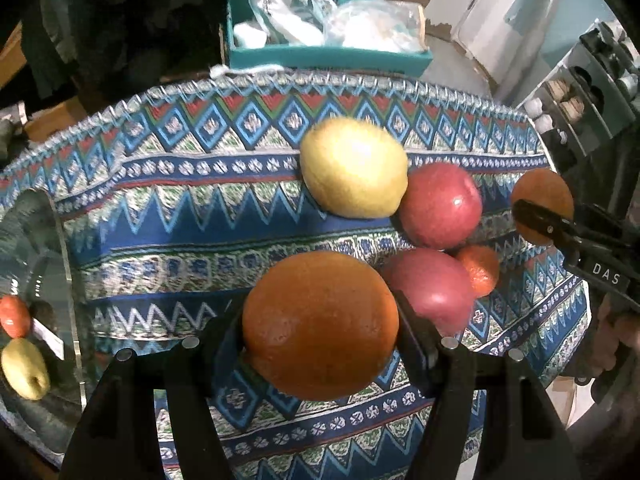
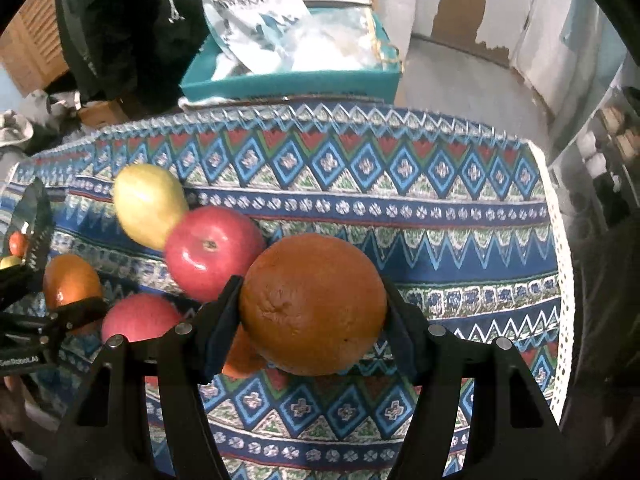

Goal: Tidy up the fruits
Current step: 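Grasp and lift the large orange with the left tool while the right tool grasps its orange, then carry the large orange with the left tool over the glass bowl while the right tool carries its orange there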

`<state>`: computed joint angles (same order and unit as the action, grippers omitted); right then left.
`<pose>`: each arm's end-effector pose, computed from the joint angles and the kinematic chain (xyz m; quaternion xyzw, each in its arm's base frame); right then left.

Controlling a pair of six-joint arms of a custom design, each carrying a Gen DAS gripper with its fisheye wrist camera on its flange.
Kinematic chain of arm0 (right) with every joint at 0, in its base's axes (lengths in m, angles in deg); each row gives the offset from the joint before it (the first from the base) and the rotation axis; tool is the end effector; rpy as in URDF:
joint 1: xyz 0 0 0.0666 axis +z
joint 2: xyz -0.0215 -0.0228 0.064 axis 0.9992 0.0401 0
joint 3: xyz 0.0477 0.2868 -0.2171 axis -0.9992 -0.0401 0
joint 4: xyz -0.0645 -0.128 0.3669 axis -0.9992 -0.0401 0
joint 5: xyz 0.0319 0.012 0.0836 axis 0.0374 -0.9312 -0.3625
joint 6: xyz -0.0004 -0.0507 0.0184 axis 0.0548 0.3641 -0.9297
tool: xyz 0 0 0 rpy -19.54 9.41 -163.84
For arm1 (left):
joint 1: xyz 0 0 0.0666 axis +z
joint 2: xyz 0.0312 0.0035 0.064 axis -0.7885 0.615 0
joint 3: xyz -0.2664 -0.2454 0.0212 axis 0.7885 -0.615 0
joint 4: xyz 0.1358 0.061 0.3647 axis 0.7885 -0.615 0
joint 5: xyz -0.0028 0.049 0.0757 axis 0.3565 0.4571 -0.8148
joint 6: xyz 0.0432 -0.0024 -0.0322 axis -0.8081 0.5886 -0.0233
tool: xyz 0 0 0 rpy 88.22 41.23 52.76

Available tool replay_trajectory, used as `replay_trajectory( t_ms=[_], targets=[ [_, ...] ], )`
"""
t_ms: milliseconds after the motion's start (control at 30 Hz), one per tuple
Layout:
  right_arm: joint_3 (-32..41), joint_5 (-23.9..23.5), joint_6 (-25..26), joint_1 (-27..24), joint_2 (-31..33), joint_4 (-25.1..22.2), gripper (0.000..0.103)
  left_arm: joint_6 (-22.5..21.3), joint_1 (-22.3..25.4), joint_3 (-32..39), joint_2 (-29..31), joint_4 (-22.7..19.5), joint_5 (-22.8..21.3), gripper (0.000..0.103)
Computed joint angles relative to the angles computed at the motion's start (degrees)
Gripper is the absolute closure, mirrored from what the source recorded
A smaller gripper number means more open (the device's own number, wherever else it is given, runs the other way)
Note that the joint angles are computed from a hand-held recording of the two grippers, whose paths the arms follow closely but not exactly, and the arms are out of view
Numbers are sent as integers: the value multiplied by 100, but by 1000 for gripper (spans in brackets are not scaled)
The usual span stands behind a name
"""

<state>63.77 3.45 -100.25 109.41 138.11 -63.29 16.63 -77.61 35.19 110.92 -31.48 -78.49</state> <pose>0.4805 0.1859 0.3586 0.0527 0.9797 0.0165 0.1929 0.5287 -0.2598 0.3155 0.2026 0.9632 -0.1160 0.1331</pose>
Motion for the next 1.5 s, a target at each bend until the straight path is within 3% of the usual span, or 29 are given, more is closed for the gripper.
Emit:
replay_trajectory(
  t_ms=[867, 1500],
  targets=[
    [872, 475, 200, 619, -247, 116, 37, -210, 211, -412, -1133, 545, -160, 33],
    [2030, 467, 471, 1082, 308, 104, 37, -202, 648, -508, -1570, 706, -47, 33]
  ],
)
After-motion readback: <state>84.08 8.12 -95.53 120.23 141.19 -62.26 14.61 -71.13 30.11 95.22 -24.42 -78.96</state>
